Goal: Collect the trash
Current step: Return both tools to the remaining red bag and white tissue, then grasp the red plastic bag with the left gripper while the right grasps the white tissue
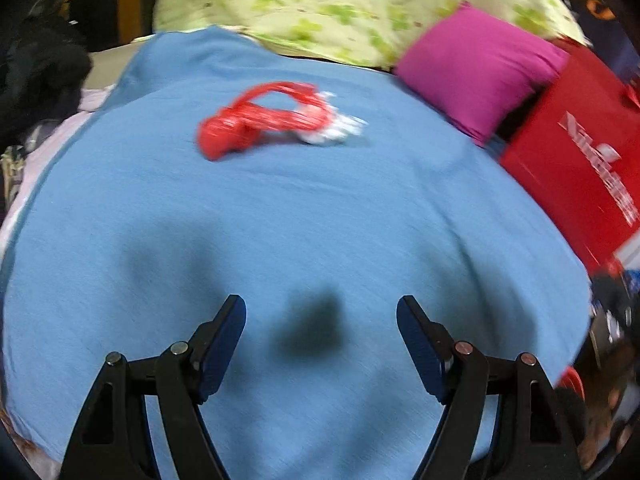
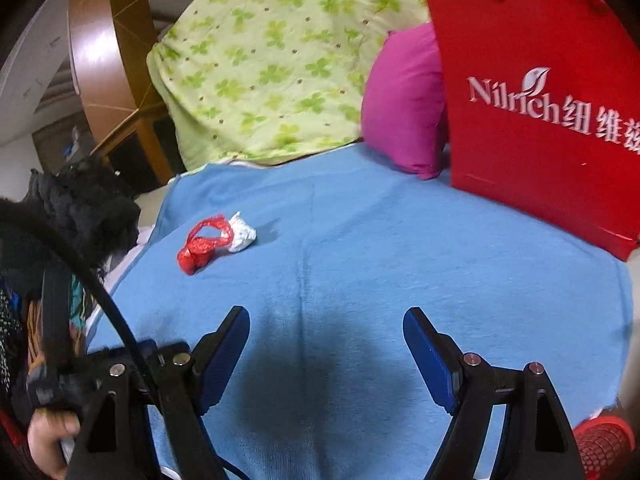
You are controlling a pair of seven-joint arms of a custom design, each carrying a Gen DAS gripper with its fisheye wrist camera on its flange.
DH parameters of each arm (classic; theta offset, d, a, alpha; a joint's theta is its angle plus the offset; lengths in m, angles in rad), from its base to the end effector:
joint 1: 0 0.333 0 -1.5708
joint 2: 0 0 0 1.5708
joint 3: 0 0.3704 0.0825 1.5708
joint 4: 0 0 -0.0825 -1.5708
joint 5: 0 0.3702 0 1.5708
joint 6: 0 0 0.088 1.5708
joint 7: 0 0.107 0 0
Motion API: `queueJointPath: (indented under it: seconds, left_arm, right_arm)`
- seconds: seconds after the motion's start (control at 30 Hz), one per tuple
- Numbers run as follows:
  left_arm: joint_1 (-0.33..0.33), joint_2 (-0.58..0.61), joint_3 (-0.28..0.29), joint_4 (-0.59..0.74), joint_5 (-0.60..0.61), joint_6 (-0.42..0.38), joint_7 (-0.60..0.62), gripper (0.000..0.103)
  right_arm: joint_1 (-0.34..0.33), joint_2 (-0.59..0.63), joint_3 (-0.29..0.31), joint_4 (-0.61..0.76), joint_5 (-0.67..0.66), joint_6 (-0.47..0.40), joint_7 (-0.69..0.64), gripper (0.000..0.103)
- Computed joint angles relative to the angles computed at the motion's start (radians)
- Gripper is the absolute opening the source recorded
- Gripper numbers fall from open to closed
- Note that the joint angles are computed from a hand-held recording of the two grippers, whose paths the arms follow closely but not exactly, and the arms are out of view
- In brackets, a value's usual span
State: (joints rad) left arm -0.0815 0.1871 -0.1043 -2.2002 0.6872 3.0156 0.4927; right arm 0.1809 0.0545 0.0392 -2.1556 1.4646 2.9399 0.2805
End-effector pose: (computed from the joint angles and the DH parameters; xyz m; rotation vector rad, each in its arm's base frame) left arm 0.5672 -0.1514 0.4234 -2.1086 1.6469 -0.7637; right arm 0.5521 0.0572 0.4760 -1.7014 1.4706 -0.4209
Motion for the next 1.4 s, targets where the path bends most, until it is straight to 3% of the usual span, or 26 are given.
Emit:
queueJointPath:
  seconds: [0.17, 0.33, 0.53, 0.63, 0.7, 0.73, 0.83, 0.9, 0.97, 1.0, 1.1, 1.17, 1.4]
  left_arm:
    - [-0.003, 0.071, 0.061, 0.13, 0.059, -0.053, -0.072, 0.079]
    - [0.032, 0.188, 0.07, 0.298, 0.014, -0.063, -0.092, 0.08]
    - [0.053, 0.301, 0.073, 0.454, -0.029, -0.049, -0.079, 0.084]
    - [0.066, 0.354, 0.053, 0.517, -0.066, -0.105, -0.025, 0.085]
    - [0.08, 0.39, 0.022, 0.561, -0.103, -0.205, 0.052, 0.078]
    - [0.087, 0.399, 0.013, 0.568, -0.121, -0.219, 0.076, 0.067]
    - [0.119, 0.381, -0.005, 0.53, -0.169, -0.162, 0.103, 0.062]
    - [0.091, 0.349, 0.046, 0.495, -0.148, -0.132, 0.063, 0.06]
    - [0.045, 0.314, 0.116, 0.463, -0.095, -0.119, -0.013, 0.06]
    - [0.001, 0.292, 0.18, 0.446, -0.037, -0.119, -0.089, 0.06]
    - [-0.061, 0.259, 0.281, 0.427, 0.116, -0.154, -0.261, 0.06]
    - [-0.052, 0.247, 0.284, 0.419, 0.153, -0.173, -0.311, 0.059]
    - [0.042, 0.266, 0.185, 0.442, 0.156, -0.218, -0.311, 0.06]
  right_arm:
    - [-0.021, 0.026, -0.009, 0.011, 0.005, -0.039, 0.036, 0.082]
    - [-0.034, 0.049, -0.012, 0.02, -0.063, -0.083, 0.113, 0.082]
    - [-0.01, 0.063, 0.017, 0.02, -0.102, -0.009, 0.067, 0.082]
    - [0.001, 0.071, 0.025, 0.019, -0.122, 0.02, 0.059, 0.082]
    - [0.005, 0.076, 0.028, 0.018, -0.146, 0.034, 0.071, 0.082]
    - [0.008, 0.082, 0.028, 0.02, -0.165, 0.043, 0.089, 0.082]
    - [0.007, 0.092, 0.031, 0.028, -0.196, 0.055, 0.139, 0.082]
    - [0.008, 0.107, 0.029, 0.045, -0.242, 0.047, 0.194, 0.082]
    - [0.01, 0.137, 0.024, 0.085, -0.333, 0.004, 0.273, 0.082]
    - [0.018, 0.162, 0.02, 0.121, -0.393, -0.01, 0.328, 0.082]
    - [0.009, 0.232, 0.041, 0.248, -0.457, -0.09, 0.404, 0.082]
    - [0.021, 0.298, 0.049, 0.35, -0.516, -0.113, 0.459, 0.082]
    - [0.115, 0.613, 0.007, 0.821, -0.84, -0.275, 0.779, 0.082]
